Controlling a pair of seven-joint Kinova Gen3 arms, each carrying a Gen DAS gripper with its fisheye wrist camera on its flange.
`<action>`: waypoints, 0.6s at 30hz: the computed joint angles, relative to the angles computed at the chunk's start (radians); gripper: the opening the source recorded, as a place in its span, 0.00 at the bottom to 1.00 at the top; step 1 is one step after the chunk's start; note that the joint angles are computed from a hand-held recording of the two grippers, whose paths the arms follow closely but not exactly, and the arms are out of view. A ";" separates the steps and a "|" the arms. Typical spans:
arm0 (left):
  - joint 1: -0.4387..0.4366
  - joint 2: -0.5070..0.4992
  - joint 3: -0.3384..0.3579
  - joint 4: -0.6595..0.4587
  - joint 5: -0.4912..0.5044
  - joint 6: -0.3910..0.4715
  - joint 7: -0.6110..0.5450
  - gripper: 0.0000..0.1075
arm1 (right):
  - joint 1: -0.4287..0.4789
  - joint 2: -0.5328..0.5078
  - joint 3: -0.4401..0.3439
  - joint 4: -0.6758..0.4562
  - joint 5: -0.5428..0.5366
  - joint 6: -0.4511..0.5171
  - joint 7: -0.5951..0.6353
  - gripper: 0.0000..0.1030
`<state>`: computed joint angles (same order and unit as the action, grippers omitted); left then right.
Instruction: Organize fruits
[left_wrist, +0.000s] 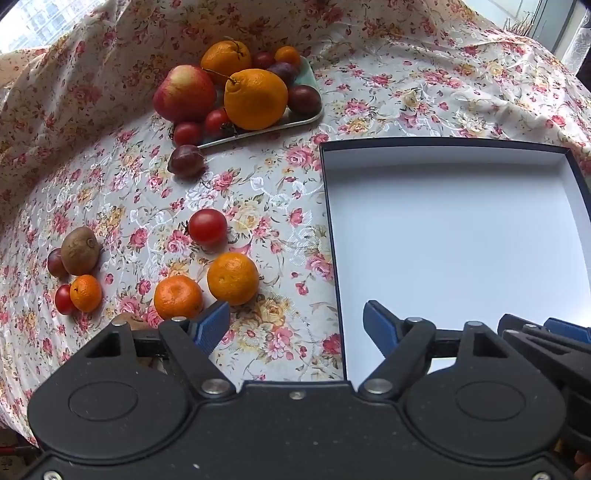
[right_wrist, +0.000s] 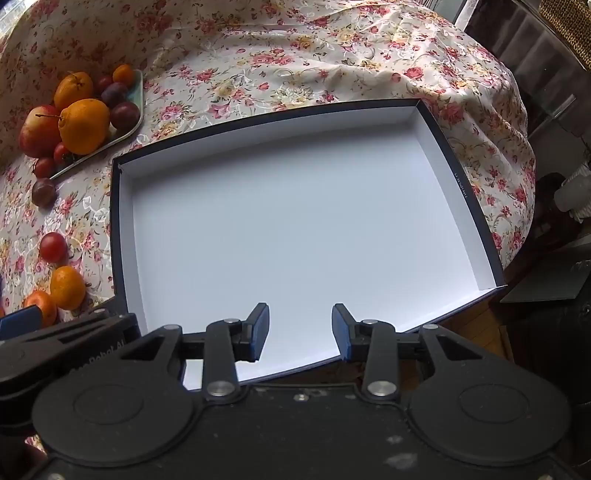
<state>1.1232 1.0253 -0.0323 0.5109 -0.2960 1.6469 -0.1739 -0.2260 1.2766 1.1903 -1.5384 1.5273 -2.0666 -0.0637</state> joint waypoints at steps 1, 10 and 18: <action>0.000 -0.001 0.000 0.001 0.000 -0.001 0.000 0.75 | 0.000 0.000 -0.001 -0.001 0.000 0.000 -0.001 0.38; 0.001 0.000 0.000 -0.003 0.001 0.001 0.001 0.75 | -0.001 0.001 -0.002 0.004 -0.001 -0.002 0.000 0.38; 0.000 -0.001 0.000 0.000 0.002 -0.001 0.001 0.75 | 0.000 0.002 -0.002 0.004 -0.001 -0.002 0.000 0.38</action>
<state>1.1229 1.0240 -0.0321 0.5105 -0.2942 1.6463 -0.1731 -0.2264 1.2786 1.1883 -1.5344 1.5265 -2.0691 -0.0633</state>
